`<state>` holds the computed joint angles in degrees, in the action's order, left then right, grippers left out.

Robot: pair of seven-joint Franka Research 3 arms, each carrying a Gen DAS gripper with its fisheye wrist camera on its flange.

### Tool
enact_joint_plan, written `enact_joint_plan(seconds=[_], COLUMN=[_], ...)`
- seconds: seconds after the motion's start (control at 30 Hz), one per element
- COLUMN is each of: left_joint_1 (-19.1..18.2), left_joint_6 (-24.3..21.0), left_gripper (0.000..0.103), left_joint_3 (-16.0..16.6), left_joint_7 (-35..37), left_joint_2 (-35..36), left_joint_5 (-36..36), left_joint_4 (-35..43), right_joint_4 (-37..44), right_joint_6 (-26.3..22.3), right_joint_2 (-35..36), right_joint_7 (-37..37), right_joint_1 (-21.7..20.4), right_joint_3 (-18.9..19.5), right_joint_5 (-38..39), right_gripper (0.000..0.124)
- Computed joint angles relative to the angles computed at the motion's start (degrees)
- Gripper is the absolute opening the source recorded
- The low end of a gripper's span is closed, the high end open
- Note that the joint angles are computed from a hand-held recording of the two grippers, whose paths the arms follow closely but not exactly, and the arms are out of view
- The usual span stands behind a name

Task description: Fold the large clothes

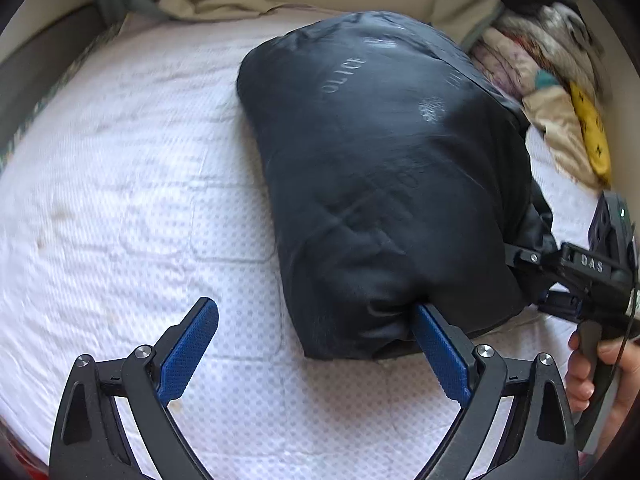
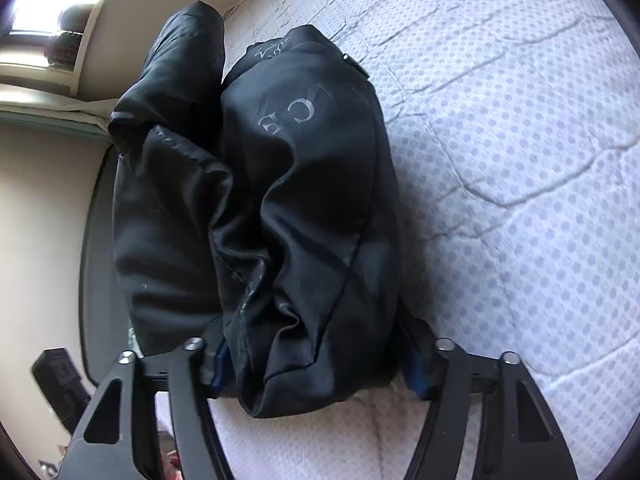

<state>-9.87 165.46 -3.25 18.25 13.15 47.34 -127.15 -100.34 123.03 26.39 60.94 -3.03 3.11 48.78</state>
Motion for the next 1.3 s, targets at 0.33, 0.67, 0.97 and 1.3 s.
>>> enact_joint_plan(seconds=[0.33, 0.67, 0.97, 1.3], left_joint_1=[-2.8, -4.5, -3.6, -3.1], left_joint_6=[-6.0, -13.4, -10.7, -7.8], left_gripper=[0.100, 0.097, 0.096, 0.096], left_joint_3=[1.9, -0.3, -0.3, 0.0], left_joint_7=[-1.6, -4.5, -3.4, -2.4], left_joint_2=[4.7, 5.1, 5.6, 5.6], left_joint_5=[6.5, 14.3, 12.0, 12.1], left_joint_4=[6.9, 9.5, 9.3, 8.1], right_joint_4=[-1.1, -12.3, 3.0, 13.7], right_joint_6=[7.5, 23.6, 24.0, 22.9], right_joint_2=[0.4, -14.2, -8.4, 5.7], right_joint_7=[0.9, -2.1, -10.9, 6.6], right_joint_1=[2.3, 6.2, 12.2, 15.9], right_joint_3=[1.1, -1.0, 1.3, -0.7], right_joint_5=[1.6, -3.4, -5.8, -25.4], right_gripper=[0.056, 0.070, 0.029, 0.019])
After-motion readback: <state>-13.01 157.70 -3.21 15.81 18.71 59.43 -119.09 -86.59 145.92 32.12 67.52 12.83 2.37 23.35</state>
